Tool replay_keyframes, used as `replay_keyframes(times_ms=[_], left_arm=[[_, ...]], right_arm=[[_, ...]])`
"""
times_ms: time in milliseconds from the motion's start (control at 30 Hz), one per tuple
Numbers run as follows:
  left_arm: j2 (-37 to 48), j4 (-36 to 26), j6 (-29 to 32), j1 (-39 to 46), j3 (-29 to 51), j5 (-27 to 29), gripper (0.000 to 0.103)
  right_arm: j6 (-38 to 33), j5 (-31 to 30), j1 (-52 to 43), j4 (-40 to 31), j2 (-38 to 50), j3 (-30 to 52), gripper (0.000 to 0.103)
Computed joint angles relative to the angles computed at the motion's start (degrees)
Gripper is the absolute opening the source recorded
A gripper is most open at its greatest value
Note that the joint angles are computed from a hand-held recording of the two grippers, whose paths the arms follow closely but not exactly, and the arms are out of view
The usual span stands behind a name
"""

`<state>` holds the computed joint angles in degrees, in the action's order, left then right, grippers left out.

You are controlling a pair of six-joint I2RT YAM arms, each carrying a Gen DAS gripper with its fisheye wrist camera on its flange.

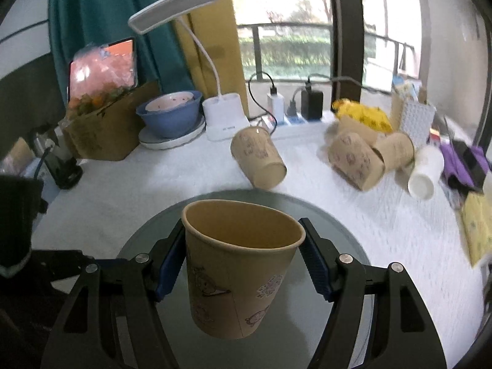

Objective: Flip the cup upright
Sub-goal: 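Hold the cup opening up and lower it toward the tray with the right gripper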

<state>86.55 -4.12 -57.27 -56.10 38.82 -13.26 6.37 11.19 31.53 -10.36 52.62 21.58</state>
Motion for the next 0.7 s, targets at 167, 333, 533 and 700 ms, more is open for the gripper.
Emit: replay_keyframes(times_ms=[167, 333, 533, 700], left_arm=[[-0.53, 1.42, -0.04, 3.64, -1.35, 1.04, 0.070], [-0.41, 1.76, -0.30, 6.34, -1.93, 1.61, 0.070], [1.16, 2.49, -0.23, 7.56, -1.66, 1.79, 0.070], [2.11, 2.93, -0.47, 6.86, -1.28, 1.05, 0.070]], right_arm=[[-4.30, 2.06, 0.12, 9.50, 5.67, -1.83, 0.073], [-6.72, 2.05, -0.65, 15.51, 8.47, -3.46, 0.073], [-8.35, 3.11, -0.24, 14.84, 9.46, -3.77, 0.073], [-8.33, 4.06, 0.53, 12.71, 7.11, -4.61, 0.073]])
